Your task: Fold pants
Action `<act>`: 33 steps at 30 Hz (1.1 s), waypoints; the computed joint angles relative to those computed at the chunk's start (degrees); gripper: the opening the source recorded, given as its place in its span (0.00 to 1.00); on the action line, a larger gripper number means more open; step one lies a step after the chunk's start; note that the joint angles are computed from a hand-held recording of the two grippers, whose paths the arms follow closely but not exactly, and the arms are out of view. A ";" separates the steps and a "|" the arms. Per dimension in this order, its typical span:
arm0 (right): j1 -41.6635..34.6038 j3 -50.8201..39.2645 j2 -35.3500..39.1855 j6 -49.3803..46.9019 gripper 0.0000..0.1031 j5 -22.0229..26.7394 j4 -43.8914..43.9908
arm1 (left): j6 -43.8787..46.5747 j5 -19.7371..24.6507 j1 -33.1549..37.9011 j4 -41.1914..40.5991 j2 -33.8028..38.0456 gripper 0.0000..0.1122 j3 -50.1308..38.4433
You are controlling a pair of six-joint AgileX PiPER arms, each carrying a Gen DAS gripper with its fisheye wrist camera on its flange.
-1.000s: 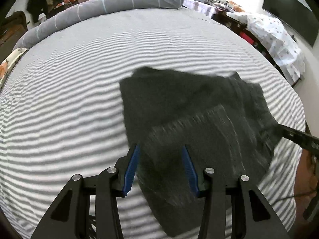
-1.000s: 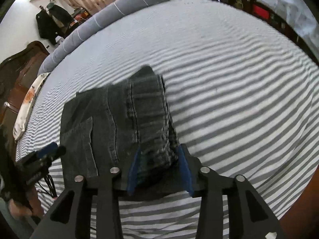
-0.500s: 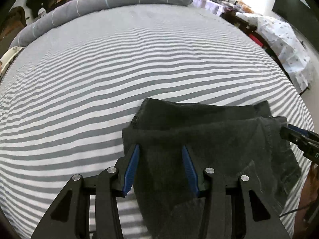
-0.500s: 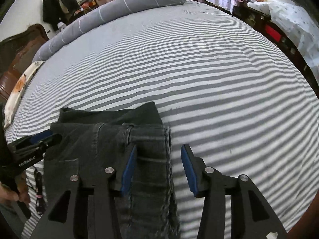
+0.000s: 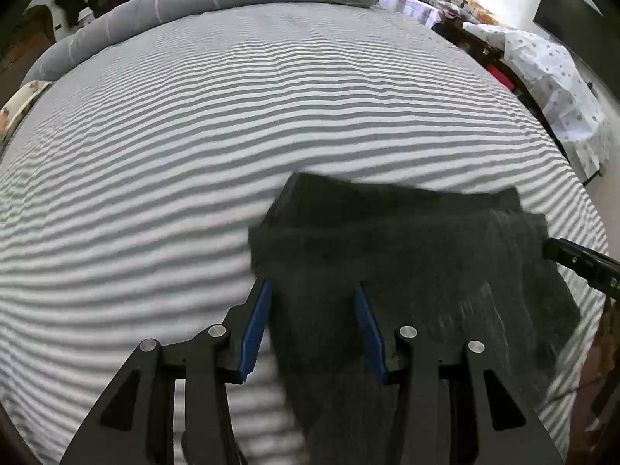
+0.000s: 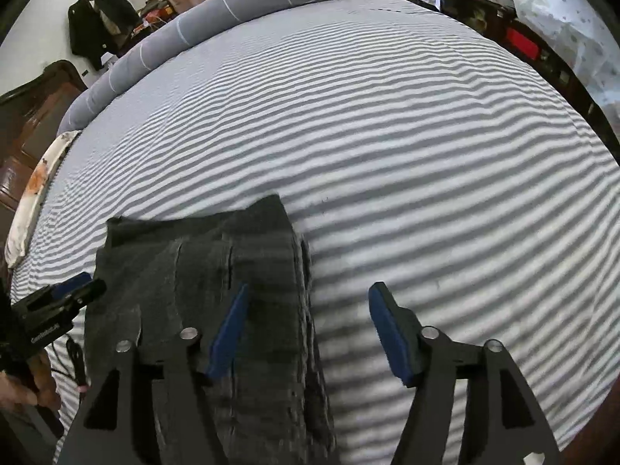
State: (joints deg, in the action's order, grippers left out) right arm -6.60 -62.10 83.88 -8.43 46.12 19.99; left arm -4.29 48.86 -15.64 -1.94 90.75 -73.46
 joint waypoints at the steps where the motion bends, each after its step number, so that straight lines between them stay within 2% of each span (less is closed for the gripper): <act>1: -0.30 1.70 -1.94 -0.13 0.64 0.50 0.06 | -0.05 -0.18 -0.04 0.31 -1.22 0.41 1.24; 5: -1.47 8.15 -8.22 -0.44 0.68 2.27 1.00 | -0.77 -0.19 -2.43 1.52 -8.68 0.41 8.84; 10: -4.96 15.97 -14.67 -3.67 0.72 3.15 4.84 | -1.95 1.14 -4.11 -0.97 -13.34 0.41 13.92; 14: -6.97 18.07 -15.68 -5.56 0.74 3.99 7.07 | -5.34 0.57 -6.99 0.75 -14.89 0.44 17.99; 19: -5.64 20.24 -15.70 -6.38 0.74 2.24 7.79 | -4.64 -1.20 -5.45 -3.43 -15.36 0.46 21.55; 22: -4.57 20.74 -14.46 -6.84 0.76 0.89 7.43 | -4.84 -1.89 -6.08 -2.50 -14.96 0.47 21.81; 25: -5.74 19.73 -12.72 -9.78 0.76 1.74 9.81 | -3.40 -0.58 -5.26 -4.46 -15.09 0.47 21.10; 28: -10.37 18.82 -12.29 -16.69 0.75 5.90 14.27 | 2.82 1.70 -0.78 -11.01 -15.14 0.47 20.06; 30: -17.16 17.66 -10.86 -26.38 0.75 11.75 21.05 | 7.30 2.81 3.04 -15.56 -15.64 0.47 19.46; 33: -23.38 14.76 -6.71 -33.97 0.75 18.50 26.78 | 12.40 3.56 7.30 -19.91 -14.96 0.47 18.27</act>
